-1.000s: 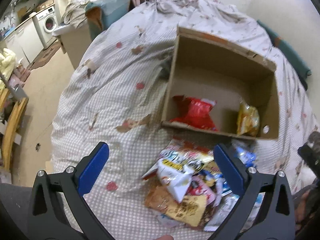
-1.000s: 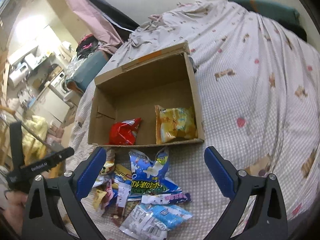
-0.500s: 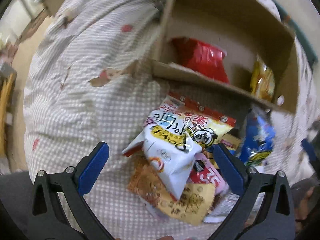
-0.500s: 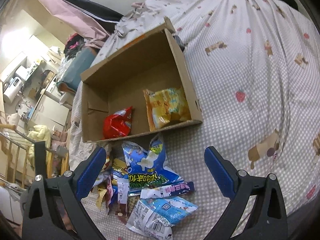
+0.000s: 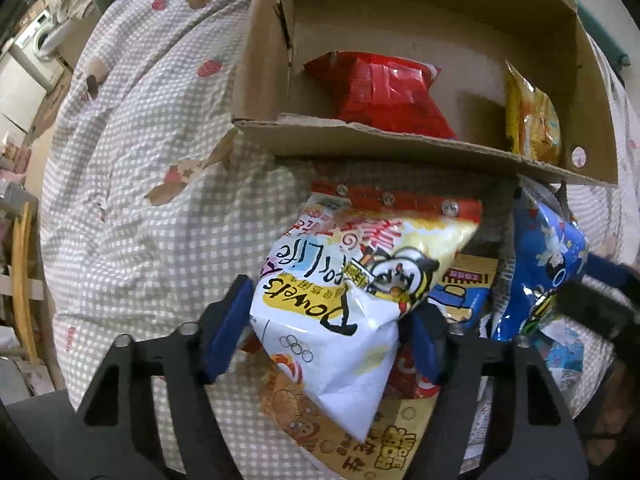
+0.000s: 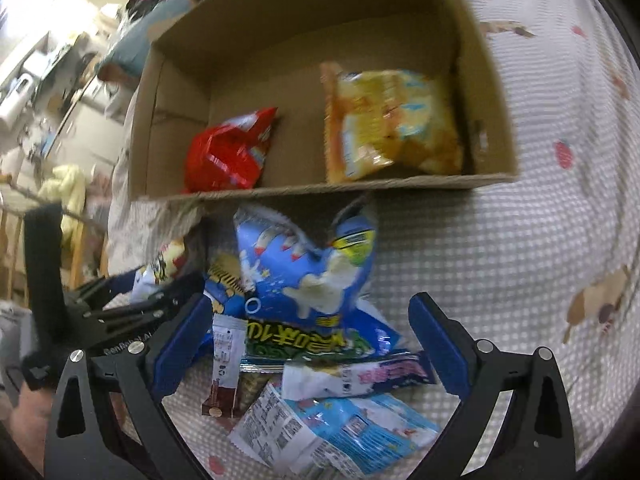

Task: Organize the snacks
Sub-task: 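Grasp the blue-white bag with the right tool while the left tool grasps the white bag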

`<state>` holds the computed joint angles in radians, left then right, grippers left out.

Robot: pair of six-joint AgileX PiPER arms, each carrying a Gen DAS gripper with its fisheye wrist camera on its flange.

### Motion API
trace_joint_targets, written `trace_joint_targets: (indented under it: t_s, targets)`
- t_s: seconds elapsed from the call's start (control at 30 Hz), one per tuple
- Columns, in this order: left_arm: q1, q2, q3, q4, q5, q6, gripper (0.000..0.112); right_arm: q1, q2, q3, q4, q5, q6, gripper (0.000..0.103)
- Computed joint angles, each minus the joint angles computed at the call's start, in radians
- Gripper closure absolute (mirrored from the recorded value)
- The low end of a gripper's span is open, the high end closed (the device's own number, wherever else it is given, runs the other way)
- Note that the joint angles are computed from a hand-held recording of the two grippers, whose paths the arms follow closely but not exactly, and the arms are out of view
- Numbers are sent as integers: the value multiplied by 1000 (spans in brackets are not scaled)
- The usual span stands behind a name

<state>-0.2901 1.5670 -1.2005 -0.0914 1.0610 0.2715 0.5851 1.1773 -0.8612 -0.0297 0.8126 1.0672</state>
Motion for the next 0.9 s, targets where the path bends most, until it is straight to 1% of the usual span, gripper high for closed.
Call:
trace_joint_targets:
  t_s: [0.1,0.13,0.17,0.23,0.27,0.33,0.37,0.4,0.43,0.47,0.53,0.63,0.73,0.77,0.83,0.87,0.9]
  targets:
    - [-2,12,-12,-6,6,-3,54,-3,41,-16,26,-21,-50,4]
    - [-6,12,-12,7,5,-8,58,-4,47,-21,28,-24,-59,5]
    - [-7,12,-12,14,5,-9,60,-7,56,-26,33,-28,-71,6]
    - [7,14,-20,21,16,2,63,-20,72,-32,61,-39,-107,16]
    - [5,12,-21,27,14,6,65,-21,82,-38,64,-38,-112,18]
    - [12,3,-16,25,8,16,67,-2,94,-49,23,-18,-72,26]
    - [16,-1,-17,23,10,15,68,-4,89,-42,32,-25,-79,29]
    - [20,-6,-20,21,14,14,69,-8,83,-35,41,-29,-87,36]
    - [25,-12,-24,16,19,18,69,-14,76,-28,48,-32,-92,40]
    - [28,-16,-26,12,21,23,70,-17,72,-24,54,-37,-95,41]
    - [33,-28,-28,8,19,29,71,-23,47,-6,62,-46,-96,47]
    - [54,-44,-33,-5,26,53,72,-13,28,-1,52,-47,-90,51]
    - [68,-68,-29,-17,33,75,73,8,-5,6,29,-34,-70,53]
    - [74,-77,-28,-23,39,79,73,14,-7,8,26,-42,-65,53]
    - [95,-105,-31,-46,68,92,73,27,-24,13,25,-48,-50,53]
    - [102,-109,-26,-54,62,98,73,30,-39,20,31,-50,-51,53]
    - [119,-119,-33,-69,76,110,73,41,-57,23,24,-46,-34,53]
